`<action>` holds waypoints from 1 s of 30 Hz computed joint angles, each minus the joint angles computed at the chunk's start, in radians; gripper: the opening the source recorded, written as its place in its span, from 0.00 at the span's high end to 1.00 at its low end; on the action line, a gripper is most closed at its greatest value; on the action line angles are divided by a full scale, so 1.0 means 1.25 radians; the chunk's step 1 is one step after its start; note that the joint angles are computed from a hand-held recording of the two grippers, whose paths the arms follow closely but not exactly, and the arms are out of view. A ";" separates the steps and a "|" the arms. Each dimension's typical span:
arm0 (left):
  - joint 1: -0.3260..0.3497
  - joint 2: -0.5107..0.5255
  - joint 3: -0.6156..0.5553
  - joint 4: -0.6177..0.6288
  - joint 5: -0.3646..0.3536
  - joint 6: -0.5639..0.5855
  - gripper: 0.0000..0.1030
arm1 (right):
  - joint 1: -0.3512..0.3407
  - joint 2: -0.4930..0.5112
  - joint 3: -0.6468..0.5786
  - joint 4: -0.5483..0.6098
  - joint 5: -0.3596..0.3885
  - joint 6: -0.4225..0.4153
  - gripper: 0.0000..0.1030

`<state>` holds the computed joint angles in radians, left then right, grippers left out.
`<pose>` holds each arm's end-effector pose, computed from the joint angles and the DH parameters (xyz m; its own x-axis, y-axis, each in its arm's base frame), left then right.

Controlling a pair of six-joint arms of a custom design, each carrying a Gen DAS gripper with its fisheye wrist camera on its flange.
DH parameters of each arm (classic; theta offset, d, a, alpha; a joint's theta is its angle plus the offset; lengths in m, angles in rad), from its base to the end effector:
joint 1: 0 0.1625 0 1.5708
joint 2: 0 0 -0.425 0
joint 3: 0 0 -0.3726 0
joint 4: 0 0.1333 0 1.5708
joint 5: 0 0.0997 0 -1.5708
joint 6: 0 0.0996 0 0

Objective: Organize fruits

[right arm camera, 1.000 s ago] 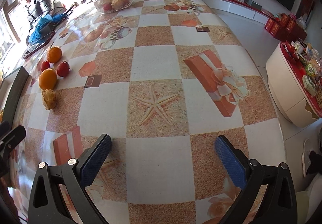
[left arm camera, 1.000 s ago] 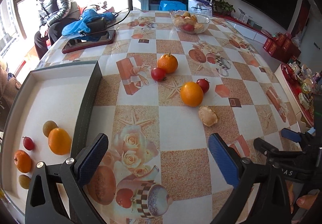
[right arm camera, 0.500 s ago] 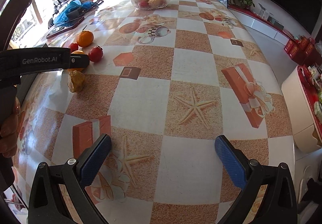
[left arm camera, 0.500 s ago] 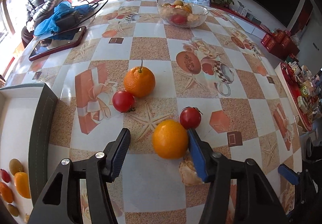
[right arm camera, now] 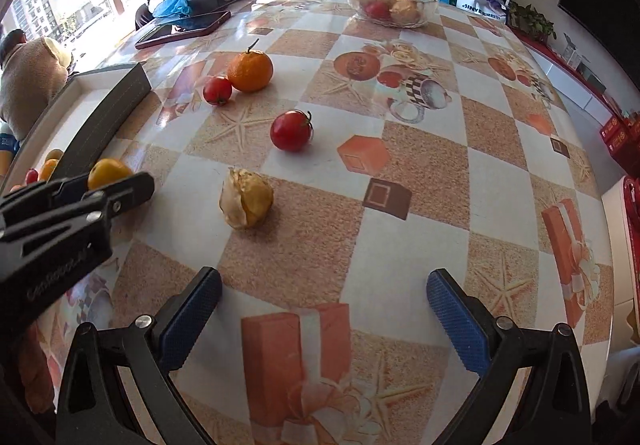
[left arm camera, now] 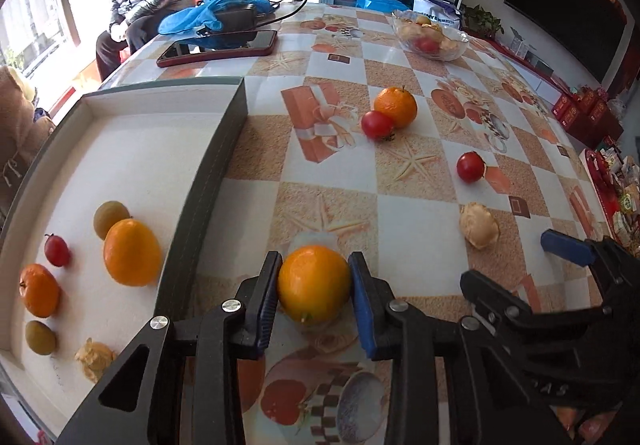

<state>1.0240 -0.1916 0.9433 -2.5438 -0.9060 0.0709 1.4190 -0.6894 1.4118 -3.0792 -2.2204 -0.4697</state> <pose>-0.2516 -0.7879 -0.0656 -0.7049 0.3519 -0.6159 0.5586 0.8105 -0.1763 -0.0388 -0.7367 0.2010 -0.6926 0.1684 0.7014 -0.2317 0.8689 -0.4374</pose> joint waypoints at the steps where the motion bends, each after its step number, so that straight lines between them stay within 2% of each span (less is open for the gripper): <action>1: 0.001 -0.017 0.034 -0.022 0.001 -0.002 0.64 | 0.003 0.010 -0.017 0.007 0.000 -0.005 0.02; 2: 0.002 -0.032 0.062 -0.038 0.000 -0.003 0.64 | 0.006 0.020 -0.034 0.013 0.000 -0.012 0.04; 4: 0.003 -0.051 0.094 -0.051 -0.013 -0.011 0.64 | 0.014 0.039 -0.064 0.024 0.002 -0.029 0.16; 6: 0.002 -0.056 0.106 -0.059 -0.013 -0.010 0.64 | 0.020 0.055 -0.094 0.046 0.002 -0.032 0.19; 8: -0.001 -0.056 0.117 -0.078 -0.001 0.004 0.64 | 0.024 0.063 -0.105 0.044 0.004 -0.034 0.29; 9: -0.003 -0.056 0.123 -0.088 0.005 0.012 0.64 | 0.027 0.066 -0.108 0.043 0.006 -0.039 0.44; 10: -0.004 -0.056 0.127 -0.096 0.009 0.016 0.65 | 0.029 0.063 -0.104 0.042 0.008 -0.042 0.66; 11: -0.004 -0.055 0.127 -0.098 0.010 0.017 0.65 | 0.032 0.063 -0.102 0.043 0.003 -0.041 0.77; 18: -0.003 -0.061 0.134 -0.094 0.002 0.008 0.65 | 0.023 0.008 -0.013 0.028 0.015 0.003 0.78; 23: -0.005 -0.079 0.160 -0.089 -0.016 -0.005 0.73 | 0.010 -0.042 0.053 0.040 0.041 0.049 0.78; 26: -0.002 -0.098 0.177 -0.068 -0.055 -0.023 0.81 | 0.005 -0.067 0.087 0.041 0.055 0.069 0.78; 30: 0.002 -0.126 0.207 -0.060 -0.101 -0.042 0.84 | -0.005 -0.100 0.133 0.039 0.086 0.091 0.78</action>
